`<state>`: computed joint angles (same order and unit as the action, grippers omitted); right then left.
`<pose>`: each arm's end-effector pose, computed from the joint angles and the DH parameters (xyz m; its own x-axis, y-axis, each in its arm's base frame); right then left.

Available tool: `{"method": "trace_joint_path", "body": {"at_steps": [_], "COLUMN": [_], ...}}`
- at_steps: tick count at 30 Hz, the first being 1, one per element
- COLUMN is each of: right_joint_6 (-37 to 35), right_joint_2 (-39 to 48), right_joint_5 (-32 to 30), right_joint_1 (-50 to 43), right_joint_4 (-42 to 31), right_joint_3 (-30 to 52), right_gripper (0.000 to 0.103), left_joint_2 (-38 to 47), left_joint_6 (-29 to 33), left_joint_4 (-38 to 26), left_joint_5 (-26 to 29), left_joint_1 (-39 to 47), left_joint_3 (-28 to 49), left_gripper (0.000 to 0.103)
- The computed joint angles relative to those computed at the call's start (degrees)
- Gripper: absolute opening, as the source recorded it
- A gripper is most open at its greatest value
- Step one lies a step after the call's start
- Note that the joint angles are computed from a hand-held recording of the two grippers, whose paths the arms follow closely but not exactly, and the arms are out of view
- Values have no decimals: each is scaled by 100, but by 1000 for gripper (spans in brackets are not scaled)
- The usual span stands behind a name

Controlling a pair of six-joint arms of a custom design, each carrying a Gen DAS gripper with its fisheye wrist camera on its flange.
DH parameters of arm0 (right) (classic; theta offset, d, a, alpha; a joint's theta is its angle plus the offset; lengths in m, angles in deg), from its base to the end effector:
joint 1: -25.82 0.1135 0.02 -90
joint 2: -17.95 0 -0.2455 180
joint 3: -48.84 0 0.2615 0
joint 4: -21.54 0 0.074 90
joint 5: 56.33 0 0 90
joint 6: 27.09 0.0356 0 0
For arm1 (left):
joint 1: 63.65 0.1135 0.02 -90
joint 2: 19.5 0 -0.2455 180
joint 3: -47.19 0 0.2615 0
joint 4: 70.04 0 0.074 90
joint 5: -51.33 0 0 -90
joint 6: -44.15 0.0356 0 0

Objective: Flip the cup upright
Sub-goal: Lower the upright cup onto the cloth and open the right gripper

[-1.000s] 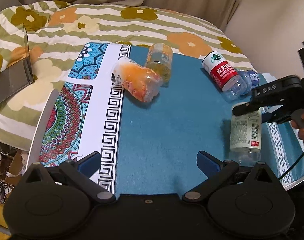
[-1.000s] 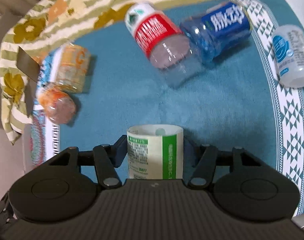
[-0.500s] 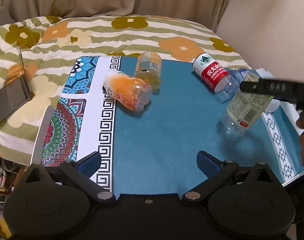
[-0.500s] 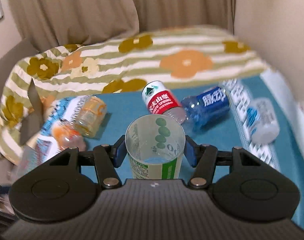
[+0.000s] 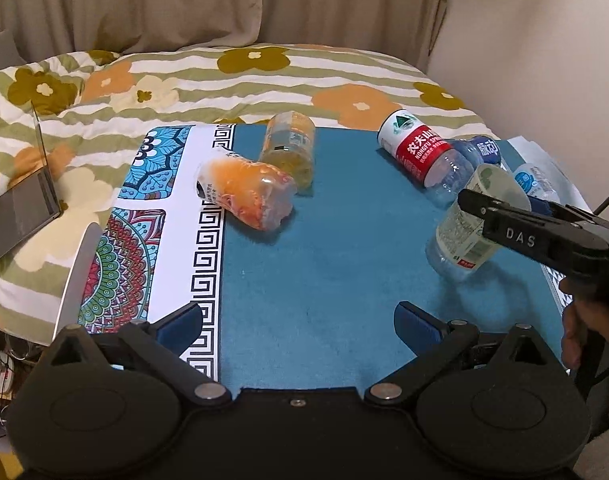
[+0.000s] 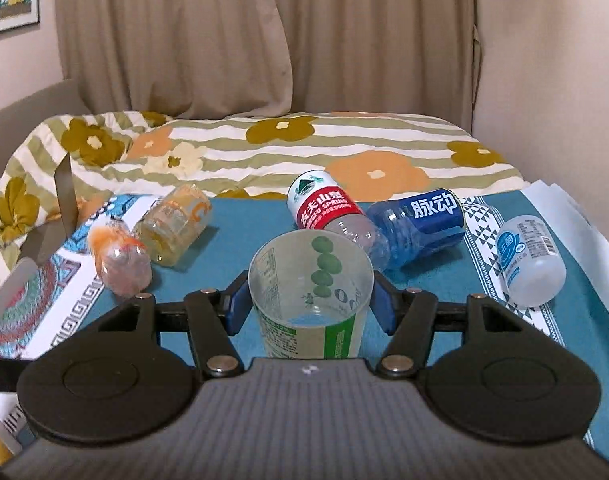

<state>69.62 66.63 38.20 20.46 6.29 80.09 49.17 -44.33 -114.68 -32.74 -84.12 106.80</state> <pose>0.1984 -0.0214 0.1604 -0.5153 0.1653 -0.8409 0.2210 0.9737 0.0560 0.2364 -0.0922 0.2128 -0.7440 0.3059 -0.5940 0.4250 0.9027 -0.0675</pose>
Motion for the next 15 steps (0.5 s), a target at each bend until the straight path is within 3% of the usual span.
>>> {"method": "trace_joint_path", "body": {"at_steps": [9,15], "right_joint_6": [2,25], "right_joint_2": [330,302], "right_joint_5": [-105,-80], "right_joint_1": [-47,-6], "right_joint_4": [37,18], "right_joint_3": [138,115], "right_gripper": [79,97], "left_joint_2": [-61,-139], "left_joint_6": [-171,-305], "left_joint_4": [-43,-88], "left_joint_5": [-98,-199], "left_joint_1": [-117,-169], "left_joint_3": [-59,-104], "left_gripper": [103,103]}}
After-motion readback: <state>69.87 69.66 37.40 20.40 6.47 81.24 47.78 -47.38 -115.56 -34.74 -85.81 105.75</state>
